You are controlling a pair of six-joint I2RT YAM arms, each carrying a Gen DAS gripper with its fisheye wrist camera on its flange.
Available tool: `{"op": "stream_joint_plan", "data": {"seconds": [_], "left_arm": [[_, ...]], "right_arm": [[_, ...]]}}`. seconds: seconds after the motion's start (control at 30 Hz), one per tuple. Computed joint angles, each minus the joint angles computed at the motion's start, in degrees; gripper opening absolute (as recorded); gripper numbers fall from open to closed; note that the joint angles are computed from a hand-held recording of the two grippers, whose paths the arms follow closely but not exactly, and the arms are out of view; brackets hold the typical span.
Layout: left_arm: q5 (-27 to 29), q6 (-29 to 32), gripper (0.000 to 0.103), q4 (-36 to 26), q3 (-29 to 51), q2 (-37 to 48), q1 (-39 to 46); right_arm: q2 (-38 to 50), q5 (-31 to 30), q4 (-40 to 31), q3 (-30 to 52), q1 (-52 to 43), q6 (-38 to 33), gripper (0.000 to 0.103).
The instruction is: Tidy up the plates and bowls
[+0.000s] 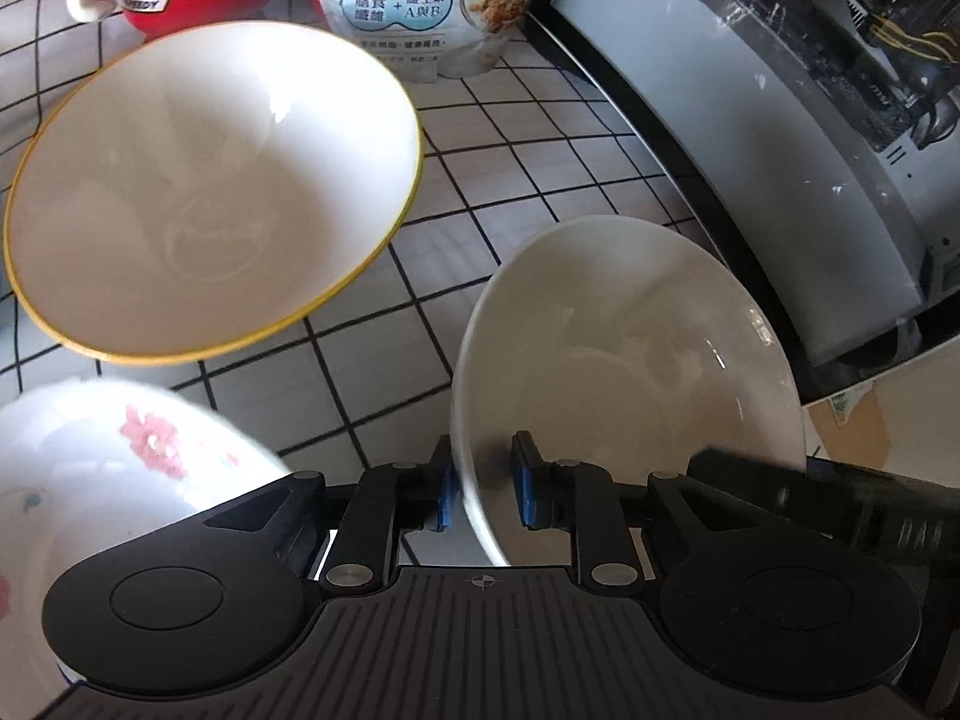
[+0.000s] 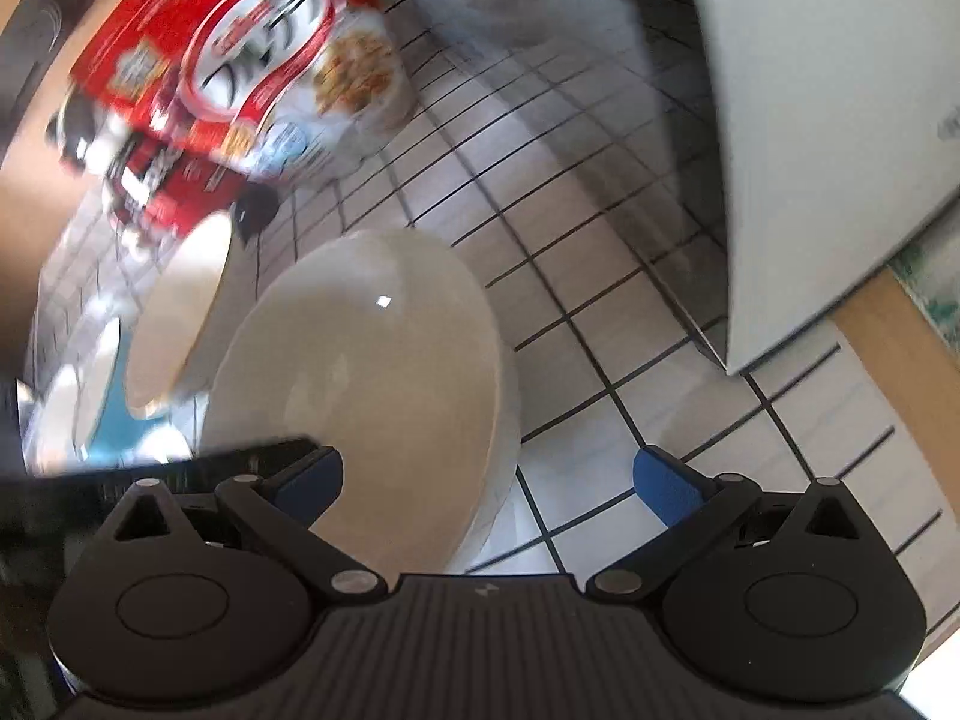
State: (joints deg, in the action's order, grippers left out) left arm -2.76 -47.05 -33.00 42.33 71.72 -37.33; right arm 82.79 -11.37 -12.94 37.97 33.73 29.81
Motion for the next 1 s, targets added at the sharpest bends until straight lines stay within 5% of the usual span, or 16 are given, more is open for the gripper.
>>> {"op": "stream_joint_plan", "data": {"seconds": [0.07, 0.27, 0.43, 0.77, 1.0], "left_arm": [[0.57, 0.55, 0.026, -1.26, 1.20, 0.97, 0.16], [1.04, -0.66, 0.027, -2.74, 2.57, 2.11, 0.38], [1.99, -1.04, 0.027, -1.85, 3.00, 3.33, 1.83], [-6.79, -4.33, 0.028, 1.40, 1.35, 2.93, -3.09], [-4.81, -7.22, 0.025, 0.72, 0.93, 2.05, -2.47]], "right_arm": [[-0.43, 0.95, 0.34, -0.47, 0.78, -1.57, 0.102], [-5.59, 13.83, 7.33, -5.65, 6.59, 0.86, 0.076], [-3.19, 10.67, 10.75, -4.84, 5.04, 2.33, 0.061], [0.85, 19.17, 15.49, -4.93, 9.43, -1.16, 0.059], [0.51, 15.93, 13.70, -4.84, 8.76, -1.73, 0.038]]}}
